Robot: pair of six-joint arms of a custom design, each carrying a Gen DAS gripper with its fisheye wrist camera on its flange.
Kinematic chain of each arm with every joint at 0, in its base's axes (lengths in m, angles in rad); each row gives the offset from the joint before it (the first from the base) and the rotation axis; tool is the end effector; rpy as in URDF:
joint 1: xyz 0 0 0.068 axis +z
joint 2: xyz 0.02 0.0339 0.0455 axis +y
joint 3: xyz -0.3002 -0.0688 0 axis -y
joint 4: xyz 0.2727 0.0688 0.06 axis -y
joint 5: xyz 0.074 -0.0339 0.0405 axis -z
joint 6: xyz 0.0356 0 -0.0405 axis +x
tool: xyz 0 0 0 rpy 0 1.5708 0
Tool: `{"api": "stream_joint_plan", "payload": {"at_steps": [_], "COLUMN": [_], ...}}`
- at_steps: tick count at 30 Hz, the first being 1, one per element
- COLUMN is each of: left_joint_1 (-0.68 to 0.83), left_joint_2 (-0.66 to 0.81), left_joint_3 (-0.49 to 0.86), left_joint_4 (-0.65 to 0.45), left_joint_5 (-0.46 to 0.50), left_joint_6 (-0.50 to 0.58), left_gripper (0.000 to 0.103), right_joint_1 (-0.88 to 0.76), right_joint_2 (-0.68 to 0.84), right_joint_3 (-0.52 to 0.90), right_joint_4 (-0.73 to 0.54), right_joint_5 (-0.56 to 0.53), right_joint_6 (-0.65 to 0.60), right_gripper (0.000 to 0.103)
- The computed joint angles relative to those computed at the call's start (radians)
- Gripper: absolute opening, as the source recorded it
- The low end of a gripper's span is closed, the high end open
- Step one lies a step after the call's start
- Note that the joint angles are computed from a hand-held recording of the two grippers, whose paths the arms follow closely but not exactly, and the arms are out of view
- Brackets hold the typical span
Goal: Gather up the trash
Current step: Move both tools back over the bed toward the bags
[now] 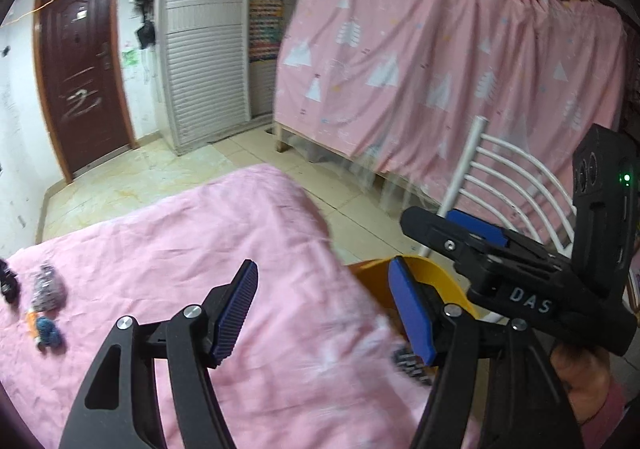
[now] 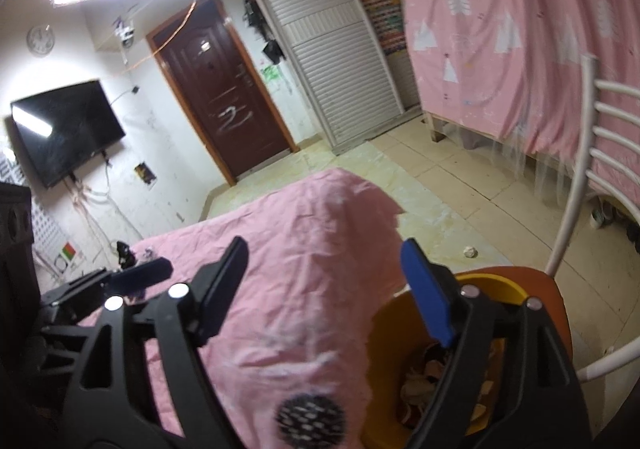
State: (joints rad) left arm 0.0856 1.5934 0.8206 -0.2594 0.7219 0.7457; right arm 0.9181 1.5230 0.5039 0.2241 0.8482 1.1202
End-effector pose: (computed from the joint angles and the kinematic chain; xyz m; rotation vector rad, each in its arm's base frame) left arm 0.3164 0.0035 0.1797 0.9802 2.1156 -0.5424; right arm 0.1840 0.1967 0.1429 0.5790 1.9876 0.2267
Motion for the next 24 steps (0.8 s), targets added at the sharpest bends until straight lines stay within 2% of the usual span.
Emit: {"api": "stream_joint_plan", "payload": {"at_steps": [12, 24], "left_joint_1": [0.242, 0.372], "left_joint_2": [0.269, 0.536], "left_joint_3": [0.343, 0.707], "left_joint_4": [-0.069, -0.128], "left_joint_5": [0.034, -0.013], "left_joint_6": [-0.009, -0.053], "left_gripper": [0.064, 0.067], "right_joint_1": [-0.050, -0.079], "right_joint_2": [0.295, 0.567], "right_joint_3": [0.416, 0.867], "right_joint_4": [-0.062, -0.279], "right_joint_5": [-0.163, -0.279], "right_joint_6": [-0.245, -0.393], "right_gripper": [0.080, 0.084]}}
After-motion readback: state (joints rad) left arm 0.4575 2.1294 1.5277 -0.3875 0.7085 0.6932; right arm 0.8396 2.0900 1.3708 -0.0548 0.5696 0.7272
